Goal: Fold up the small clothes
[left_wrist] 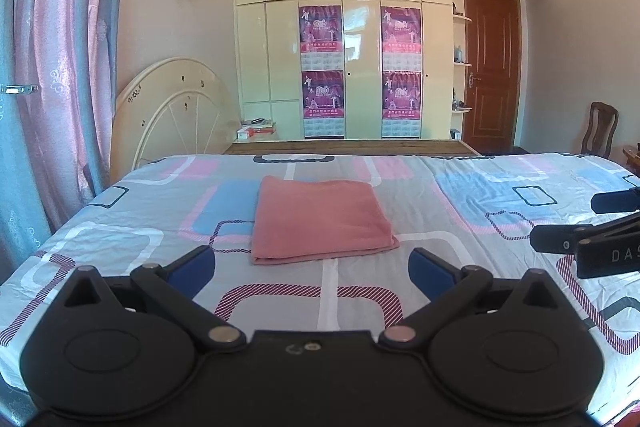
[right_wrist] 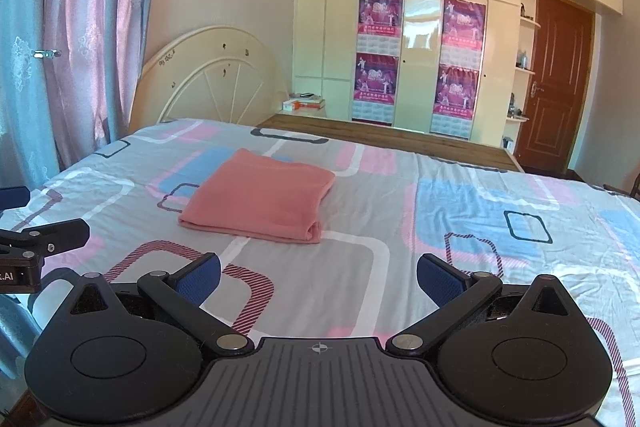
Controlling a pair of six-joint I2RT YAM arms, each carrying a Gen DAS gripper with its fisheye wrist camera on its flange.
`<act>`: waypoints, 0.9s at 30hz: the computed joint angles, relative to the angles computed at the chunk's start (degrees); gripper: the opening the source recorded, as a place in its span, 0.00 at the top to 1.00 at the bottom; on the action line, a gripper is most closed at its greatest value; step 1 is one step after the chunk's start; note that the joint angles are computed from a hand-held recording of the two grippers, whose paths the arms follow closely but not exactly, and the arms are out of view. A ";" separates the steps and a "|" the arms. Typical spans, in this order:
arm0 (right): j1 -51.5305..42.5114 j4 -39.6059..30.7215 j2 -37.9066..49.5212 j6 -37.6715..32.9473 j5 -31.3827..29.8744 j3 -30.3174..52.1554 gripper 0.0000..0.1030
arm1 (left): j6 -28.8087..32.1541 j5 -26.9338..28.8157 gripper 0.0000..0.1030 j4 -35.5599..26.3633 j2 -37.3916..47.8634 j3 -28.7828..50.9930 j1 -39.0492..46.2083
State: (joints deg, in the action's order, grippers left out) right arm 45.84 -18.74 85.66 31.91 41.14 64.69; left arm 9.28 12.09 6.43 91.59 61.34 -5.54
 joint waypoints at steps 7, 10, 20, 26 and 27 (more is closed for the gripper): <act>-0.15 -0.11 -0.48 -0.44 -0.29 -0.19 0.00 | 0.27 0.36 0.00 -0.34 0.06 0.30 0.22; -0.17 -0.21 -0.53 -0.50 -0.16 -0.23 0.00 | 0.41 0.66 0.00 -0.73 0.07 0.46 0.37; 0.11 -0.75 -0.54 -0.46 0.38 0.09 0.00 | 0.52 1.06 0.00 -0.59 0.16 0.47 0.60; 0.04 -0.72 -0.28 -0.37 0.27 0.23 0.00 | 1.42 1.12 0.00 -0.84 0.53 1.00 0.80; -0.07 -0.86 -0.23 -0.34 0.11 0.21 0.00 | 1.45 1.17 0.00 -0.82 0.58 1.05 0.84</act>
